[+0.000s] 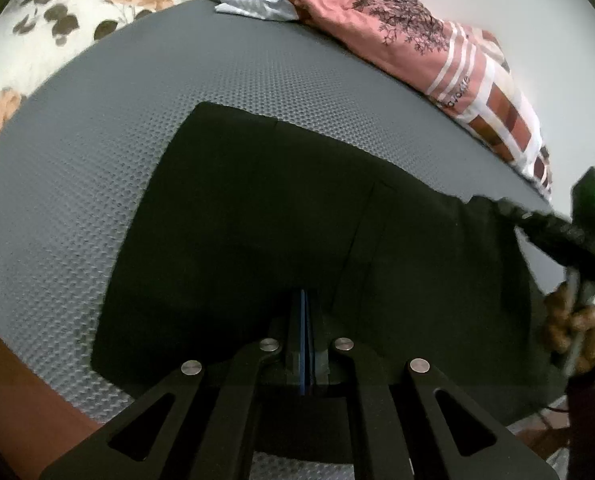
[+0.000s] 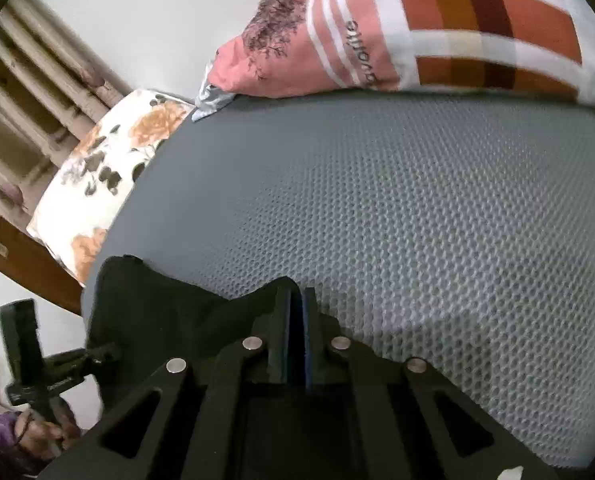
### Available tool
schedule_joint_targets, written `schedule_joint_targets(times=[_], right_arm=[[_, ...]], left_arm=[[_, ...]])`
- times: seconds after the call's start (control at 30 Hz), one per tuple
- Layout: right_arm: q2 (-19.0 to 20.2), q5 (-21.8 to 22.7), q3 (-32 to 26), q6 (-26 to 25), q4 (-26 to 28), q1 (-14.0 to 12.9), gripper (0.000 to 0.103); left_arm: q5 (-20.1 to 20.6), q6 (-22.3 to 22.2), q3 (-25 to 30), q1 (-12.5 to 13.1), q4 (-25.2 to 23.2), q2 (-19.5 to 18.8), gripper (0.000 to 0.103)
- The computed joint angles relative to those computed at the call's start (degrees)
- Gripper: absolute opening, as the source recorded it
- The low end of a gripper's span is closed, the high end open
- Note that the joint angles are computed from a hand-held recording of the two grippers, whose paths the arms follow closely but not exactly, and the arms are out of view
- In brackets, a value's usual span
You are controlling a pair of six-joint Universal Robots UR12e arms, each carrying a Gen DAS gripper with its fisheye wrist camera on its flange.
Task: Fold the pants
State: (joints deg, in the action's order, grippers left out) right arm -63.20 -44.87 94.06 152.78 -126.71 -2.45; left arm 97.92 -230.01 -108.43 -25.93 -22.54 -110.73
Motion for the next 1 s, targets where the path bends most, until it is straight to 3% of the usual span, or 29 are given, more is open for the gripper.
schedule_joint_targets(times=[0.03,0.13,0.17,0.23,0.3,0.4,0.43,0.5,0.53,0.7,0.8,0.9,1.0], right_arm=[[-0.2,3.5,0.2,3.0,1.1,-1.5,0.015],[-2.4,11.9,4.0,8.3,-0.7,-6.6,0.038],[-3.7,12.7,5.3,6.7,0.8,-7.9,0.043],[-7.0,12.4,7.5,-2.8,10.1,-10.3,0.044],[-9.9,8.0,9.8,-9.3,16.9,-11.6,0.054],[-12.2,0.9,12.6,-14.7,30.0,-13.1,0.055],[-12.8,1.5,13.6,-15.6,32.4,-14.0,0.054],[-14.4,7.4,16.1,-17.1,39.2,-17.3,0.055],[-15.1,9.8,17.4,-16.1,39.6,-18.6,0.055],[-16.5,17.8,23.5,-4.4,27.3,-22.0,0.055],[-15.8,18.7,25.7,6.7,14.2,-21.8,0.056],[-14.4,20.1,25.6,13.1,9.8,-21.1,0.053],[-13.9,21.4,27.3,23.1,-1.4,-20.5,0.054]], left_arm=[[0.3,0.2,0.2,-0.2,-0.5,0.0,0.004],[0.4,-0.3,0.4,-0.3,-1.6,0.3,0.004],[0.2,-0.4,0.4,-0.3,-1.9,0.4,0.004],[0.3,0.8,0.8,-0.4,-3.1,0.4,0.004],[0.2,2.3,0.9,-0.5,-3.9,0.5,0.004],[-1.2,2.1,0.3,0.1,-3.6,0.9,0.004],[-1.2,2.0,0.4,0.1,-3.9,1.0,0.004],[-0.6,2.3,0.8,-0.2,-5.2,1.0,0.004],[-0.3,2.5,0.9,-0.3,-5.5,1.0,0.004],[-0.9,1.5,0.1,-0.1,-3.5,1.1,0.004],[-0.6,1.6,0.1,-0.2,-3.2,1.0,0.004],[-0.8,0.8,-0.3,-0.2,-2.2,1.0,0.004],[-1.2,0.1,-0.7,-0.1,-1.2,1.1,0.004]])
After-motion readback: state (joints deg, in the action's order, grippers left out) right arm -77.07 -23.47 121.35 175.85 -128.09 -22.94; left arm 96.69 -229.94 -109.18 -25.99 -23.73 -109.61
